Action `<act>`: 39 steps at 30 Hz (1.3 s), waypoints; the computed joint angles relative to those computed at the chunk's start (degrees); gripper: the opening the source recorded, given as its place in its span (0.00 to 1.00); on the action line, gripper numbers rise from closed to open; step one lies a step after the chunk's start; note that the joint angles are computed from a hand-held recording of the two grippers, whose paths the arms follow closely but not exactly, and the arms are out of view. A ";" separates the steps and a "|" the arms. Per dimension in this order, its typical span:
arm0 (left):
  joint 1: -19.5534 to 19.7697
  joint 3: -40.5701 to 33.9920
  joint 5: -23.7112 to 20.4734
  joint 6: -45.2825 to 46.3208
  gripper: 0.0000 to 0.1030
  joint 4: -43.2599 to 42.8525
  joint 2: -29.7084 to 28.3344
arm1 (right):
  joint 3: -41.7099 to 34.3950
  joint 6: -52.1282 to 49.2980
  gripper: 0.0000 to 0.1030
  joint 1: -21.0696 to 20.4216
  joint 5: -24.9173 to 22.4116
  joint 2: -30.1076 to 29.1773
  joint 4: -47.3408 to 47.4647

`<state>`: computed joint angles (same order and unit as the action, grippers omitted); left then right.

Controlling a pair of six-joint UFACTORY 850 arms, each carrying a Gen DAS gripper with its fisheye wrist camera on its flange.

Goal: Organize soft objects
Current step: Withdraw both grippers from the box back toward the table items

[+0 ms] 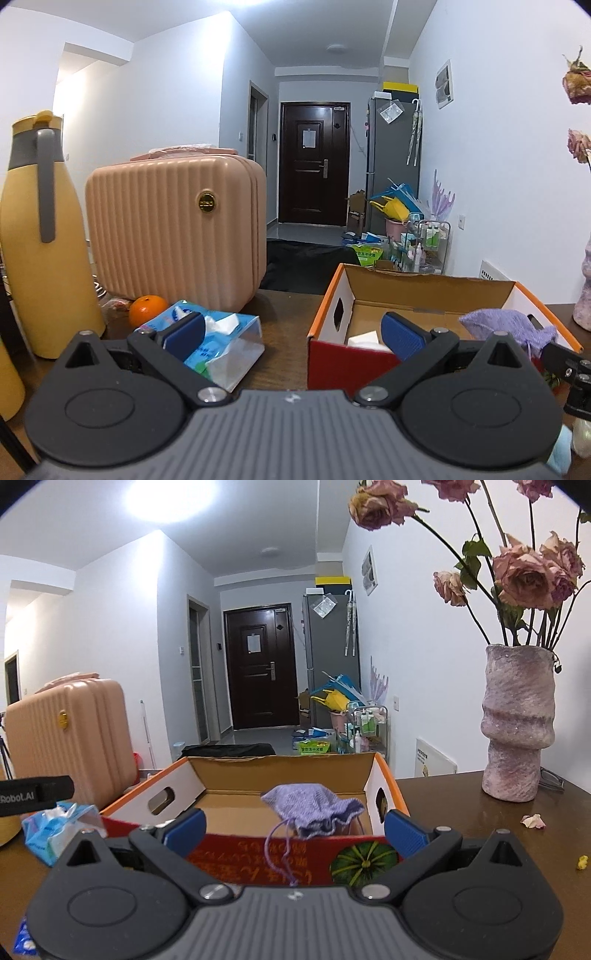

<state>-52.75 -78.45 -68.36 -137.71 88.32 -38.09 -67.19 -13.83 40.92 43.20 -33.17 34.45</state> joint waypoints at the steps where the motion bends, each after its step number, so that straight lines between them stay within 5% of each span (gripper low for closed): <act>1: -0.40 0.67 -0.30 -0.20 1.00 -0.13 0.39 | 0.68 0.27 1.00 0.19 0.33 0.38 -0.29; 39: -12.39 16.60 -4.76 -6.77 1.00 -6.56 10.23 | 19.06 -3.75 1.00 10.39 8.86 11.71 6.12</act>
